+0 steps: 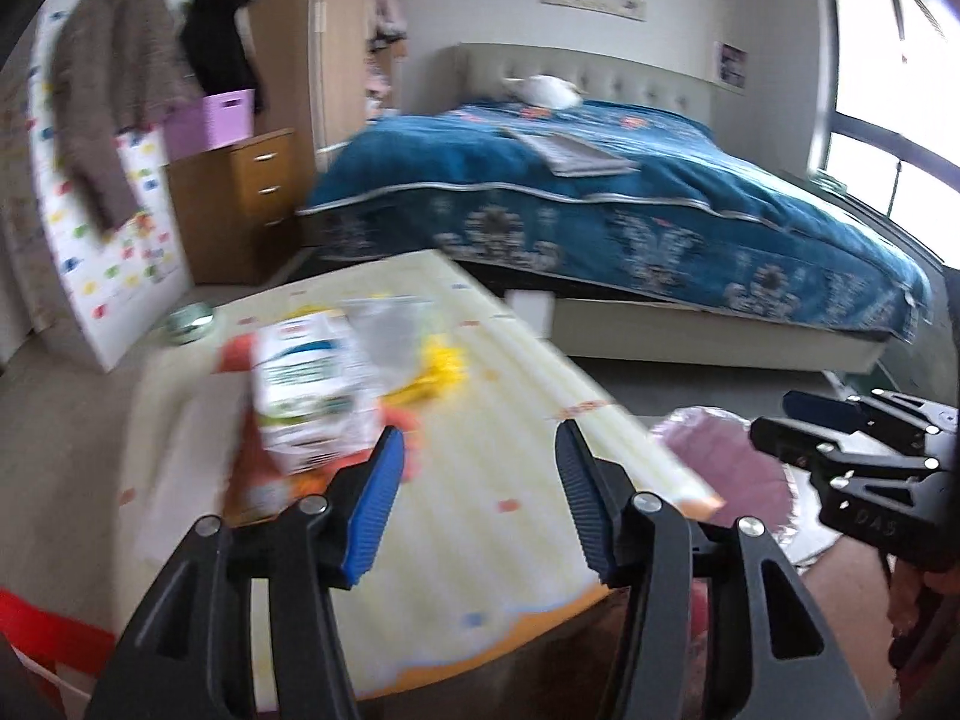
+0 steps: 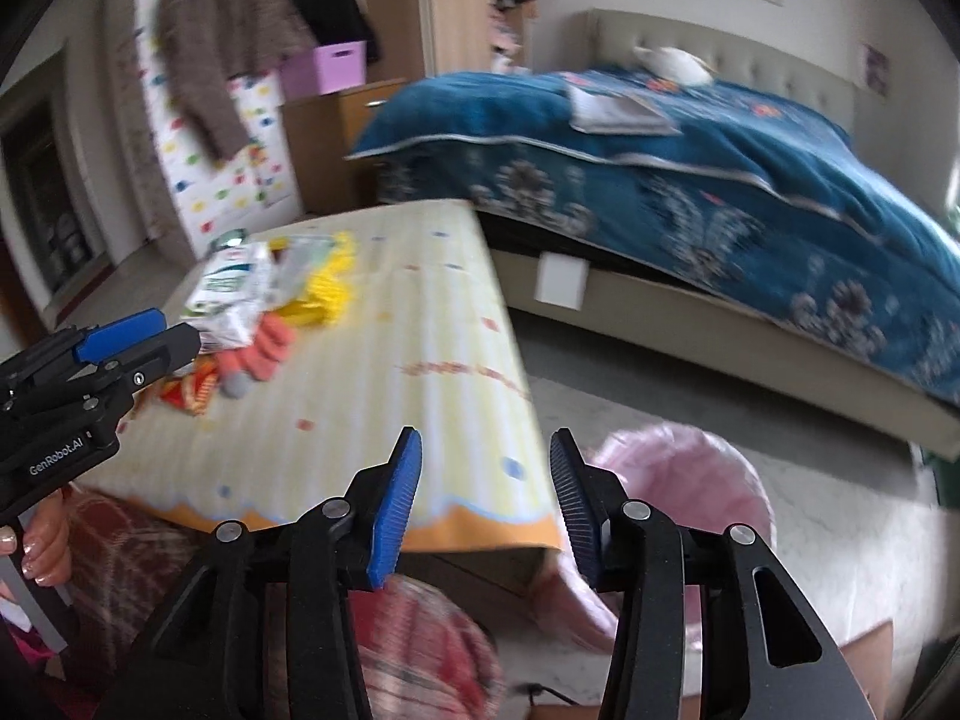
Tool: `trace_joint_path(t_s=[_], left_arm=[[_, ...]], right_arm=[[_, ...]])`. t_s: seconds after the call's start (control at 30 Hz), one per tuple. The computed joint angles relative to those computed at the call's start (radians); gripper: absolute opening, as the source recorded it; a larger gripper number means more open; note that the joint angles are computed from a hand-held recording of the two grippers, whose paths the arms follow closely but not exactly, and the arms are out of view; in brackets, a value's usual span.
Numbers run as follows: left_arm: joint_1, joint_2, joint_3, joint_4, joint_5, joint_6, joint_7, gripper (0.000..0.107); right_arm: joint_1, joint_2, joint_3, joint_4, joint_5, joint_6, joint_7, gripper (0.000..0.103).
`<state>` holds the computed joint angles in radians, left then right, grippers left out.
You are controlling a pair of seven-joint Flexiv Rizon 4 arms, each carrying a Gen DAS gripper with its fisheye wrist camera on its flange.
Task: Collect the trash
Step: 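Grasp the white milk carton with the right tool while the left tool grasps the white paper box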
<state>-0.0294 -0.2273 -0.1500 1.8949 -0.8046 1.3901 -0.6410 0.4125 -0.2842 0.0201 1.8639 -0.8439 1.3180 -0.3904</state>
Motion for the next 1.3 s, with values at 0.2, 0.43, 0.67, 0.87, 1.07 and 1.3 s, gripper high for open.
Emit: trace_joint_path(t_s=[0.2,0.43,0.67,0.87,1.07,1.3], left_arm=[[0.044,0.002,0.086,0.006,0.094,0.019,-0.136,0.067],[0.1,-0.032,0.18,-0.023,0.283,0.031,-0.339,0.079],[0.163,-0.066,0.197,-0.063,0.395,-0.006,-0.447,0.084],[0.197,-0.095,0.184,-0.091,0.421,-0.035,-0.471,0.087],[0.217,-0.102,0.173,-0.097,0.417,-0.063,-0.465,0.087],[0.217,-0.1,0.169,-0.096,0.422,-0.082,-0.439,0.087]], right_arm=[[0.047,-0.082,0.03,-0.134,0.064,-0.025,-0.116,0.059],[0.111,-0.218,0.059,-0.347,0.191,-0.079,-0.279,0.073],[0.172,-0.368,0.065,-0.586,0.321,-0.177,-0.42,0.085],[0.209,-0.484,0.053,-0.783,0.4,-0.282,-0.482,0.086],[0.232,-0.595,0.04,-0.977,0.472,-0.377,-0.503,0.087],[0.221,-0.61,0.054,-1.01,0.556,-0.4,-0.527,0.075]])
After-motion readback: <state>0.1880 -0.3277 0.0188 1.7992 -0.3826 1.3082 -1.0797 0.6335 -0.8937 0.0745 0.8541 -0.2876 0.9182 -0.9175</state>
